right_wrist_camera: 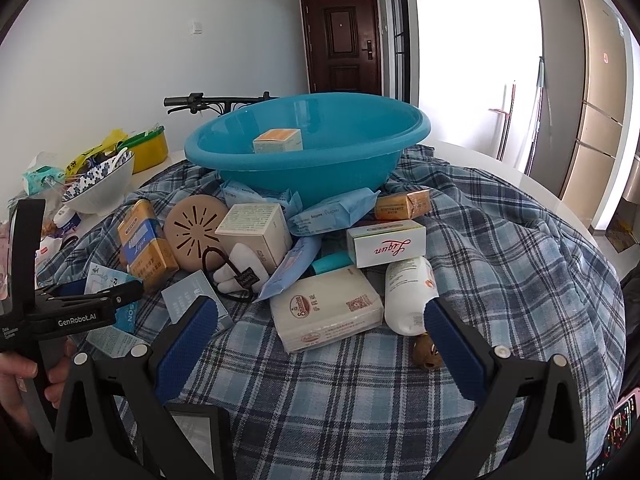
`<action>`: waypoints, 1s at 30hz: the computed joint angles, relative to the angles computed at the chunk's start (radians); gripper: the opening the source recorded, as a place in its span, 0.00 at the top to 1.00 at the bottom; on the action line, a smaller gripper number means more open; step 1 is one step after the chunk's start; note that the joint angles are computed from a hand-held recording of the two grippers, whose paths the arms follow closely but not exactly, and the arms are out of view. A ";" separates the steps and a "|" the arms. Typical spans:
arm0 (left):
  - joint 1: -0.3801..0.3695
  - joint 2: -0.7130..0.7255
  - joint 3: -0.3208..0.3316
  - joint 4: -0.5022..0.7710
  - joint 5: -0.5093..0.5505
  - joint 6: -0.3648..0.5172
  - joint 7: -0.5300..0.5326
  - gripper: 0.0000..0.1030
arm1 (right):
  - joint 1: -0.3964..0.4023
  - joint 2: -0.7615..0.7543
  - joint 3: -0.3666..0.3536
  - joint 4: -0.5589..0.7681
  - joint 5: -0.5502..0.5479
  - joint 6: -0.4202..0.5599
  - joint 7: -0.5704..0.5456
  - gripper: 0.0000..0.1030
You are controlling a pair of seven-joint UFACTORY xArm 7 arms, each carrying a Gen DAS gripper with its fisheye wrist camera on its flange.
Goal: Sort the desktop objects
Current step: 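Grasp the blue RAISON box with the left gripper while the right gripper grasps the white tissue pack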
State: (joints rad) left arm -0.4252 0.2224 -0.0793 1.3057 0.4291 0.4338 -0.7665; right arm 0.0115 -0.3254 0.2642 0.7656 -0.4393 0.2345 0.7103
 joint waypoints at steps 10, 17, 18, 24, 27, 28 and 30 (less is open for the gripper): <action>-0.028 -0.054 0.012 -0.039 0.163 -0.056 -0.072 0.11 | -0.003 -0.001 -0.006 -0.002 -0.002 0.008 0.010 0.00; -0.011 -0.065 -0.021 -0.044 0.118 -0.066 -0.024 0.11 | -0.006 0.003 -0.008 -0.003 0.000 0.009 0.012 0.00; -0.009 -0.060 -0.024 -0.040 0.110 -0.065 -0.015 0.11 | -0.011 0.007 -0.004 0.000 -0.007 0.011 0.016 0.00; -0.019 -0.060 -0.021 -0.035 0.113 -0.058 -0.009 0.11 | 0.036 0.090 -0.045 0.082 -0.001 0.122 -0.054 0.00; -0.022 -0.058 -0.017 -0.033 0.125 -0.059 -0.026 0.11 | 0.050 0.135 -0.060 0.131 -0.035 0.165 -0.077 0.00; -0.020 -0.056 -0.019 -0.033 0.121 -0.058 -0.024 0.11 | 0.058 0.152 -0.065 0.149 -0.044 0.186 -0.087 0.00; -0.012 -0.052 -0.029 -0.031 0.087 -0.056 0.010 0.11 | 0.084 0.181 -0.086 0.177 -0.028 0.215 -0.134 0.00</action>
